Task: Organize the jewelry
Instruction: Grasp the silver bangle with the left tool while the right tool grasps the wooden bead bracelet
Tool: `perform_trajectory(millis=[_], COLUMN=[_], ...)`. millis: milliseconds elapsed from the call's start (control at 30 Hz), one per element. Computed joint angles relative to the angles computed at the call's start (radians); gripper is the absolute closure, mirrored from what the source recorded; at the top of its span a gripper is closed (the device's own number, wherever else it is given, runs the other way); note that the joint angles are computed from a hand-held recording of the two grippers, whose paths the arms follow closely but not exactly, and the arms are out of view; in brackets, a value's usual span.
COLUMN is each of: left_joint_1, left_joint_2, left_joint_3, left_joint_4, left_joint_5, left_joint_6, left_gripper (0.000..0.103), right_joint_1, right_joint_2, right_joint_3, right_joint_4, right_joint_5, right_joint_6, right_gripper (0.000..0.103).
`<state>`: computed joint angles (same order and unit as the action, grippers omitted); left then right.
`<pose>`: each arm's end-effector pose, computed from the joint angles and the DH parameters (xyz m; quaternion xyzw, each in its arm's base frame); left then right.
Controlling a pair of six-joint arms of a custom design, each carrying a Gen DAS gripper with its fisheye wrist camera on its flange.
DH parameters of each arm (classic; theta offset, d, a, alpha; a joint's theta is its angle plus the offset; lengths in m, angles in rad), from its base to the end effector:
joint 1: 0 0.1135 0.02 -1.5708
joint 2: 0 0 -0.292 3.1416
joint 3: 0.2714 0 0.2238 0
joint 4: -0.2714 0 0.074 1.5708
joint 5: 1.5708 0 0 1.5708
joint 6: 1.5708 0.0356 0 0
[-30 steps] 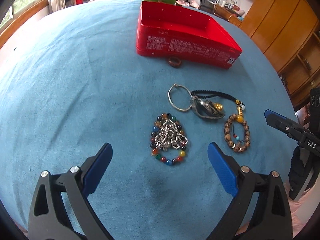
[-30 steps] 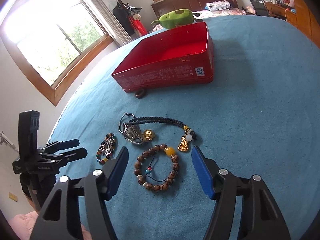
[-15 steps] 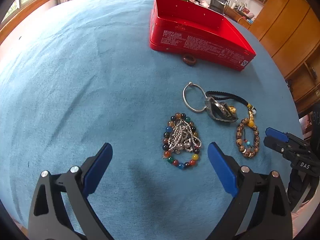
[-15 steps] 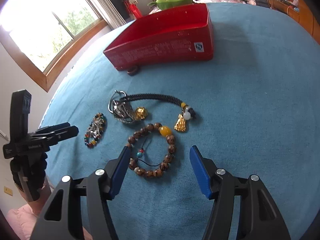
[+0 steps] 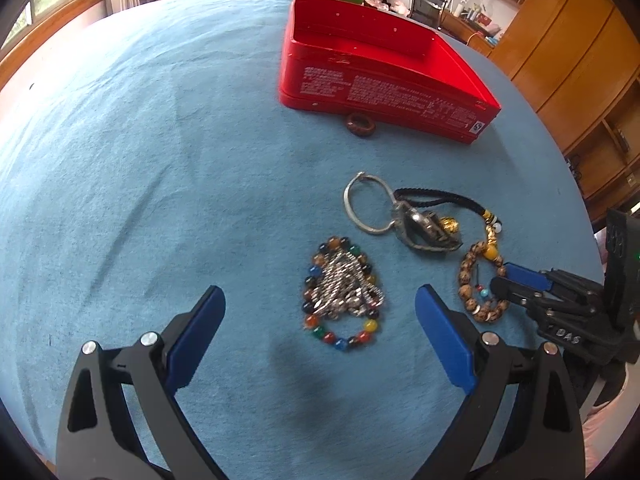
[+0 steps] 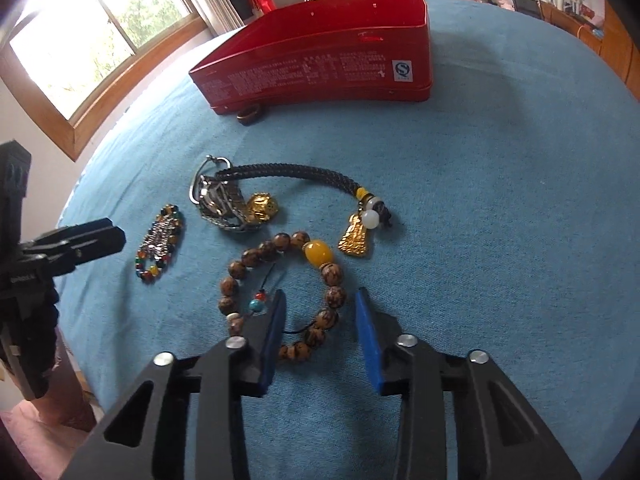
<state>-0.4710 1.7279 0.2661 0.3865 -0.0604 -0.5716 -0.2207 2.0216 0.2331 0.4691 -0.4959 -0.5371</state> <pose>0.1800 -0.0892 0.0977 -0.0561 0.9674 -0.0967 0.2271 0.1846 -0.0241 0.0508 -0.1819 0.9449 0.1813 0.2030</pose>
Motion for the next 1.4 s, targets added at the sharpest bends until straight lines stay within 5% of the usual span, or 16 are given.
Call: perform_trajectory(millis=[33, 133, 367, 467, 667, 933, 1033, 1167, 1400], left_joint_1=[-0.005, -0.008, 0.051, 0.104, 0.163, 0.128, 0.116, 0.116, 0.154], left_joint_2=[0.003, 0.011, 0.058, 0.109, 0.207, 0.304, 0.312, 0.314, 0.295], left_joint_3=[0.016, 0.053, 0.189, 0.258, 0.341, 0.477, 0.492, 0.486, 0.454], left_joint_4=[-0.011, -0.04, -0.15, -0.205, -0.233, -0.308, -0.314, -0.319, -0.286], left_joint_5=[0.0, 0.005, 0.015, 0.028, 0.082, -0.004, -0.025, -0.087, -0.043], left_joint_6=[-0.001, 0.001, 0.052, 0.112, 0.178, 0.209, 0.223, 0.204, 0.217], left_gripper=[0.009, 0.009, 0.01, 0.027, 0.027, 0.034, 0.048, 0.083, 0.082], right_joint_1=[0.009, -0.012, -0.083, -0.115, -0.087, -0.095, -0.104, -0.106, -0.098], right_joint_2=[0.002, 0.015, -0.002, -0.002, 0.022, 0.02, 0.021, 0.022, 0.027], right_joint_3=[-0.004, 0.017, 0.037, 0.05, 0.067, 0.088, 0.098, 0.1, 0.096], right_joint_4=[0.019, -0.007, -0.085, -0.126, -0.115, -0.15, -0.169, -0.176, -0.161], right_joint_5=[0.014, -0.004, -0.04, -0.052, -0.057, -0.061, -0.066, -0.069, -0.069], right_joint_6=[0.016, 0.004, -0.061, -0.098, -0.067, -0.068, -0.076, -0.075, -0.058], right_gripper=[0.089, 0.092, 0.092, 0.092, 0.092, 0.092, 0.092, 0.092, 0.092])
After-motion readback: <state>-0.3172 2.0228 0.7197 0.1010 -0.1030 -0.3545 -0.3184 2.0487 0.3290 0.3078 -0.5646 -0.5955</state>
